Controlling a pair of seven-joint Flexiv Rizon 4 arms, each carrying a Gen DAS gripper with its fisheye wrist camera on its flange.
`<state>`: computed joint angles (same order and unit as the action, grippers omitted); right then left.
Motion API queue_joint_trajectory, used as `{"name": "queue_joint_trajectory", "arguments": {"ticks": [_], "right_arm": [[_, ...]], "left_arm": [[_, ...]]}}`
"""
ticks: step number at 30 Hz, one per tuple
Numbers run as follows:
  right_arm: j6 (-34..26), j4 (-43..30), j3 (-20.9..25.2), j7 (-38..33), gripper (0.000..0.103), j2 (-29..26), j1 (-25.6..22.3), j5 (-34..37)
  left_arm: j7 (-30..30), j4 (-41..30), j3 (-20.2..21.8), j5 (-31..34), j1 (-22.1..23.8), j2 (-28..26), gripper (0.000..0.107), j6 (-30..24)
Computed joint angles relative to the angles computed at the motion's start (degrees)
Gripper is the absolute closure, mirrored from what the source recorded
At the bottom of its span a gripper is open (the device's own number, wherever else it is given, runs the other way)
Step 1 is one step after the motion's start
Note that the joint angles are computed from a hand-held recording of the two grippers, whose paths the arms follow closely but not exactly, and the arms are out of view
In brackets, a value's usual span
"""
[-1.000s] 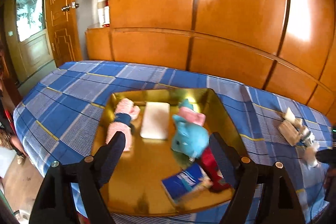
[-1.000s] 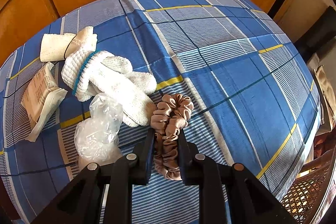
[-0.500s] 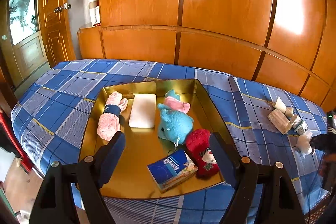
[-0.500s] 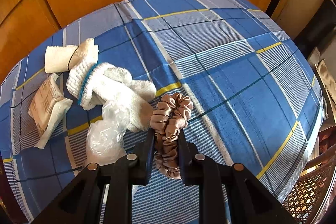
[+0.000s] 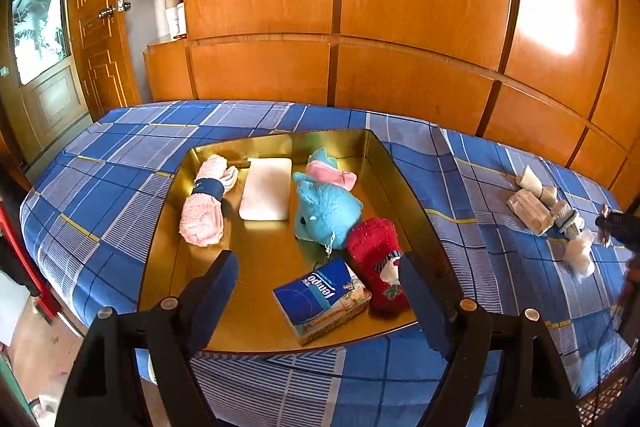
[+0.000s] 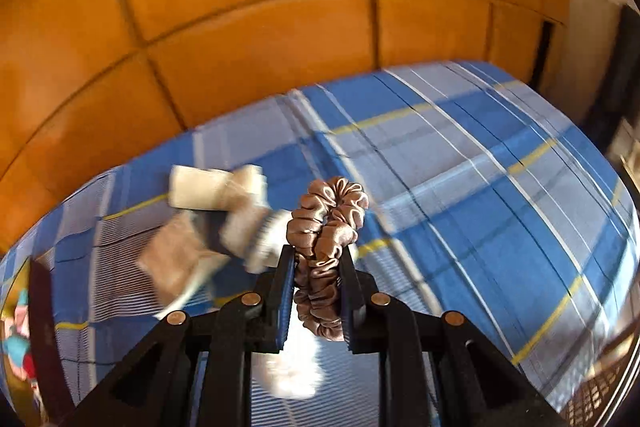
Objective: Organize soft objects
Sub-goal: 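Carry the brown scrunchie into the gold tray and open the right gripper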
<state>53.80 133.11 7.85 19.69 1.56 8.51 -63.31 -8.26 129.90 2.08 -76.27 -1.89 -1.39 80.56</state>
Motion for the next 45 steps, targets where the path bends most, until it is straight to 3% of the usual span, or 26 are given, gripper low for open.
{"name": "queue_joint_trajectory", "arguments": {"ticks": [9, 15, 18, 22, 28, 32, 39, 41, 45], "right_arm": [[6.4, -4.1, -0.1, -3.2, 0.085, -2.4, 1.8, -7.3], [20.0, -12.5, -0.8, -5.4, 0.085, -9.2, 4.9, -12.2], [24.7, -17.2, -1.1, -10.3, 0.085, -14.3, 8.1, -9.2], [28.3, -25.1, 2.5, -25.0, 0.085, -23.0, 11.9, 2.8], [23.9, -40.2, 15.0, -47.2, 0.085, -37.2, 12.9, 19.4], [16.7, -50.1, 19.0, -55.3, 0.085, -44.9, 15.2, 25.4], [3.3, -65.2, 19.2, -63.5, 0.077, -54.4, 19.6, 32.9], [2.9, -64.9, 17.7, -63.3, 0.071, -53.9, 20.2, 34.4], [8.1, -60.6, 15.1, -63.6, 0.059, -51.2, 21.0, 36.9]], "left_arm": [[-0.1, 0.3, 0.7, 1.2, 1.4, -0.7, 0.024, -1.6], [-2.1, -0.3, 1.2, 1.6, 3.6, -1.5, 0.024, -2.1], [-2.5, -0.9, 1.5, 1.2, 4.7, -1.9, 0.024, -2.2], [-3.7, -1.3, 2.0, 1.7, 6.4, -2.8, 0.024, -1.8], [-6.2, -1.9, 2.4, 3.0, 9.0, -4.0, 0.024, -1.1], [-7.7, -2.2, 2.4, 3.9, 10.5, -4.7, 0.024, -1.1], [-7.5, -2.0, 2.1, 3.8, 11.4, -4.8, 0.024, -0.9], [-7.4, -1.9, 2.1, 3.9, 11.6, -4.9, 0.024, -0.9], [-8.2, -2.1, 2.0, 4.5, 11.8, -5.2, 0.024, -1.0]]}}
